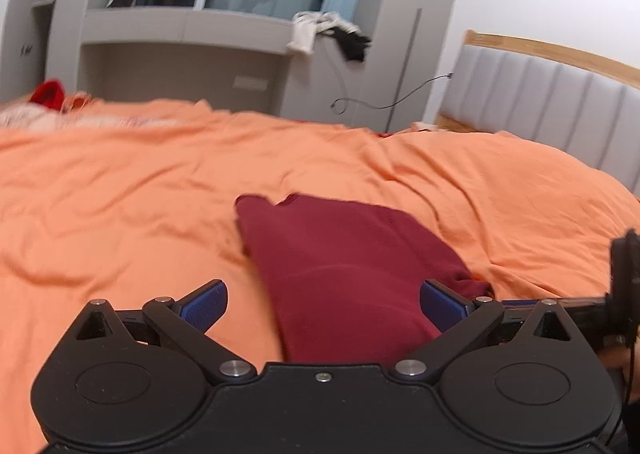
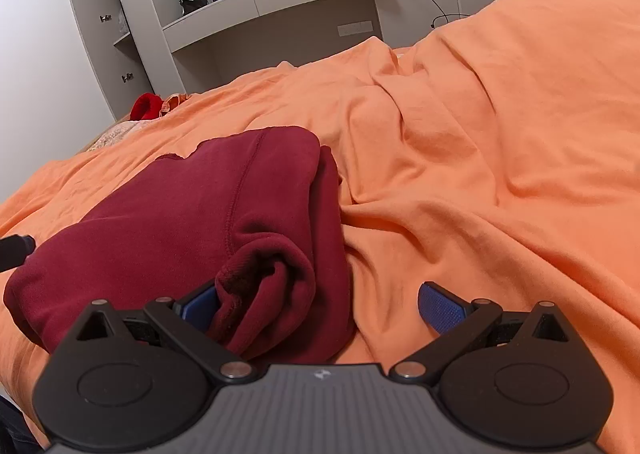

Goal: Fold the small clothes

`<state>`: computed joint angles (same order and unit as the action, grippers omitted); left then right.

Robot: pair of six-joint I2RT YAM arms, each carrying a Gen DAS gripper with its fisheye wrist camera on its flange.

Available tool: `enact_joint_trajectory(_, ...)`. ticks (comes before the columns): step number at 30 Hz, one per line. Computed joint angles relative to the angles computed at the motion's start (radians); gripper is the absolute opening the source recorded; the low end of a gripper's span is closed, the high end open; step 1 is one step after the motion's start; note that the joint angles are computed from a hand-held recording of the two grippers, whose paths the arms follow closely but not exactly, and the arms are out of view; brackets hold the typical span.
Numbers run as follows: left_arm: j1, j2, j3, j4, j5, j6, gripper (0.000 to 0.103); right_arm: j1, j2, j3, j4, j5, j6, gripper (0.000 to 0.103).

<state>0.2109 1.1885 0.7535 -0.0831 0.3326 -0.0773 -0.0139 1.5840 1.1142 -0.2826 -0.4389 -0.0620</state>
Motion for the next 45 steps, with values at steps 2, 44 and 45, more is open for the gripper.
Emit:
enact_joint_trajectory(2,0.017,0.017,-0.002,-0.001,0.002,-0.01,0.102,0.0,0.0,-0.002,0.002,0.0,0.002,0.103)
enact_joint_trajectory(44,-0.09,0.102,-0.093,0.127,-0.157,-0.001,0.103,-0.11,0.057,-0.013,0.148,-0.321,0.408,0.094)
enact_joint_trajectory(45,-0.091,0.102,-0.095,0.13,-0.159,0.001,0.103,-0.108,0.065,-0.009,0.15,-0.309,0.422,0.091)
